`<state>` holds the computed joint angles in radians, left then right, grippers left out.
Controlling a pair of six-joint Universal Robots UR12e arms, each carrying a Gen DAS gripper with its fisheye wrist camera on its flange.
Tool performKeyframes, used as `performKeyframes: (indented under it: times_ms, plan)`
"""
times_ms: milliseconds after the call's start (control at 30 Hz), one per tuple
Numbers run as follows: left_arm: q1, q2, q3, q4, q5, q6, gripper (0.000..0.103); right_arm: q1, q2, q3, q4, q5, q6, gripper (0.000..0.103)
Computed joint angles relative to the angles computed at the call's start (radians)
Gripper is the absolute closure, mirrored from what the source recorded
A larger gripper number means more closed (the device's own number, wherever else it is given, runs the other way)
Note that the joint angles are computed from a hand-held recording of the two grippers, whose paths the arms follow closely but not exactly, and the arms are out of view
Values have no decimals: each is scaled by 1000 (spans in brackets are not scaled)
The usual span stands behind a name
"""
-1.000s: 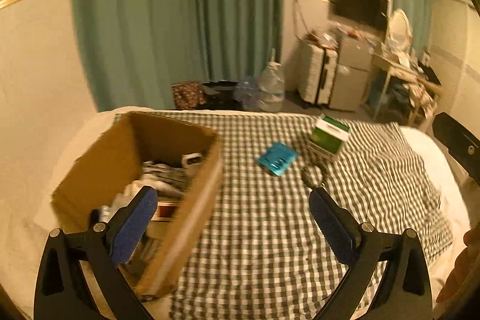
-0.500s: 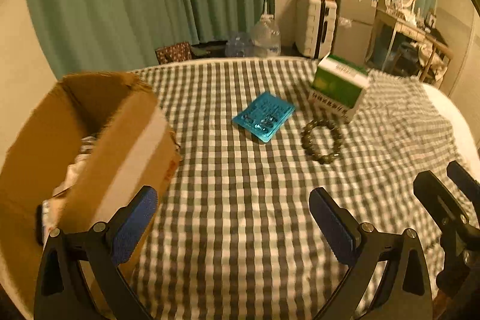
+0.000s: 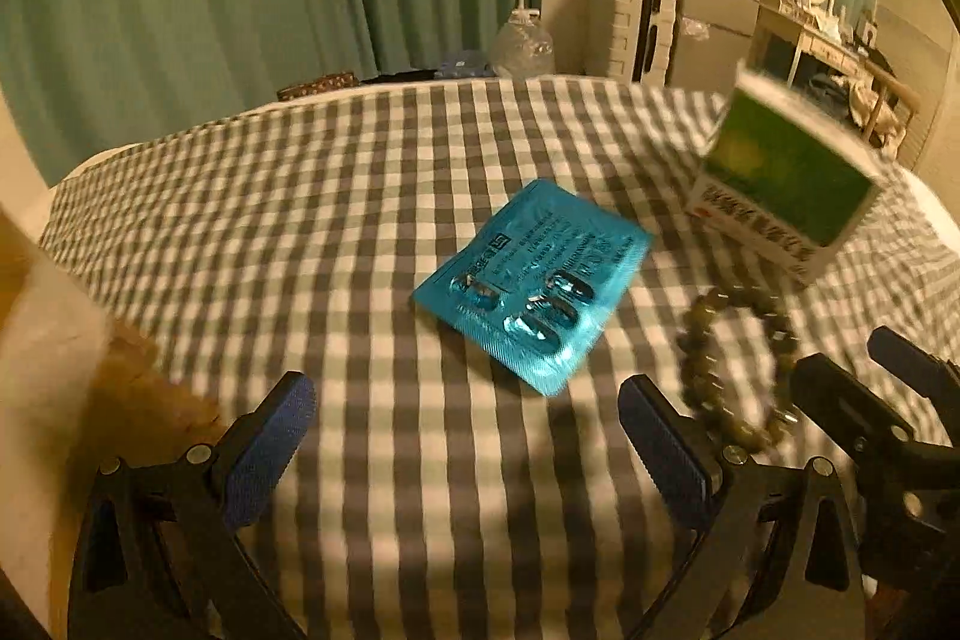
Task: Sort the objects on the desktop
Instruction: 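Move both grippers back over the blue blister pack and bead bracelet, then grasp the blue blister pack with the left gripper while the right grasps the bracelet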
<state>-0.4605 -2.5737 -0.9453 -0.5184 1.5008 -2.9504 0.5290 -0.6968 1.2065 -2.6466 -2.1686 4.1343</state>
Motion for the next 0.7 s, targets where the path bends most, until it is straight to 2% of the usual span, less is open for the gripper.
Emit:
performKeyframes:
  times_ms: [100,167,267,367,433,500,533,567,600,633,700]
  plan:
    - [-2,-43,70,-52,3,-13,0,-7,13,-18,39,2,23,8]
    - [1,-61,96,-50,-16,-39,0,-10,20,-29,59,-3,36,11]
    - [-4,-91,149,-60,-8,-28,0,-13,27,-45,79,-7,34,15]
    - [-10,-118,199,-74,2,-14,0,-11,35,-81,187,-15,53,25]
    - [-12,-133,228,-87,-2,-12,0,-7,45,-115,276,-34,43,36]
    - [-10,-139,239,-79,-25,2,1,-1,50,-129,305,-55,20,45]
    - [-7,-140,238,-73,-47,13,10,1,52,-132,308,-61,19,56]
    - [-3,-144,245,-84,-83,20,17,3,52,-131,304,-63,16,64]
    - [0,-145,250,-89,-108,27,23,2,46,-117,274,-52,3,84]
    - [-1,-142,250,-93,-109,37,25,0,40,-103,253,-44,-1,90]
    - [-3,-139,253,-109,-108,67,27,-3,23,-65,187,-19,-9,91]
